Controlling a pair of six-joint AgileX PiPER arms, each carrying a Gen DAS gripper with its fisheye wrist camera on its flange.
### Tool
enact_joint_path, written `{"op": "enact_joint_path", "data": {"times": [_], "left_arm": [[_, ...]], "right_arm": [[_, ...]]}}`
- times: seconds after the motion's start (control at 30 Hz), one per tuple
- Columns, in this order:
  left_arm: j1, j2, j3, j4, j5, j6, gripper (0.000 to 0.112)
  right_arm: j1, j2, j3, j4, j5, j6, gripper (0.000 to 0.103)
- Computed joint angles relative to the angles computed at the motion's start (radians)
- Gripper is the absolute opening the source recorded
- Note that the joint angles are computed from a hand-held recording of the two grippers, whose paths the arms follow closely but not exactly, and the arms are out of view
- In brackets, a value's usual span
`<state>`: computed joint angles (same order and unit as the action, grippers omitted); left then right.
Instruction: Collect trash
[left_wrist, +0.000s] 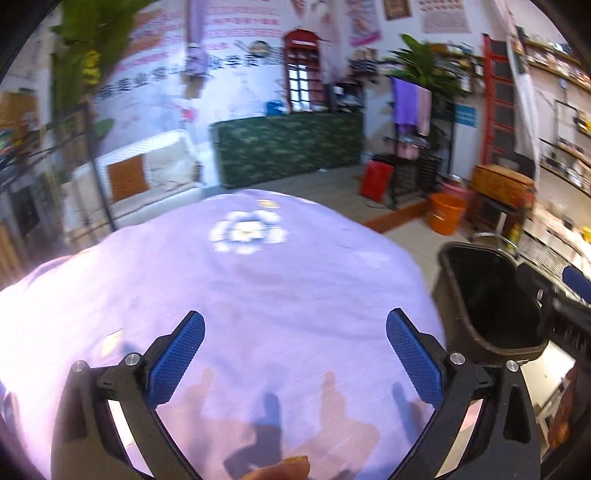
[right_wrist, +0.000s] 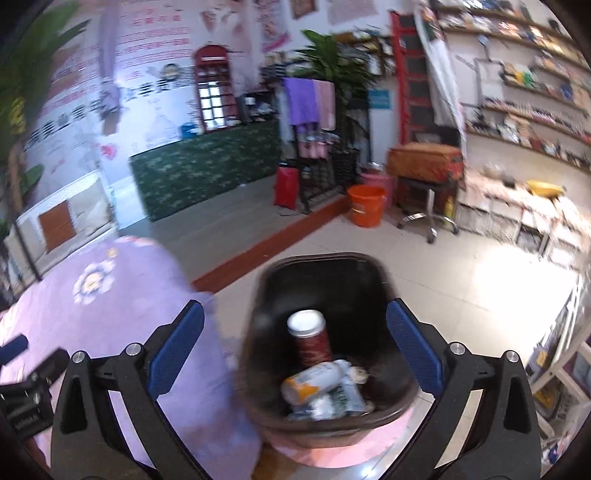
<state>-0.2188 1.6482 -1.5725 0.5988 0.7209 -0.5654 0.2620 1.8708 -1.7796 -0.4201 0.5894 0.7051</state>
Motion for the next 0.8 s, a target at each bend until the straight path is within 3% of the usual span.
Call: {"op": "enact_joint_path", "data": {"times": [0.13,0.27,0.37,0.5,0.8], "left_arm": [[0.002,-0.115,0.127,0.180,-0.005,-0.171,0.097],[-0.012,-0.202,0.216,0.341,0.031,-0.341,0.097],[-0.015,-0.240,0.249,0.393,0.067,-0.412,0.097],[0.003,-0.281,0.277,0.389,0.075,-0.442,0.097],[0.012,-0.338,0.331,0.382,0.064,-0.458,0.097]], "right_arm": [[0.104,-0.050,0.049,0.001,-0.043,-0.037,0.097],[0.227,-0.144,0.183,-0.323,-0.125,0.226,0.097],[0.284,-0.200,0.247,-0.422,-0.156,0.288,0.097],[0.349,-0.261,0.316,-0.573,-0.154,0.436,0.097],[0.398,-0.288,0.327,-0.613,-0.123,0.458,0.097]]}}
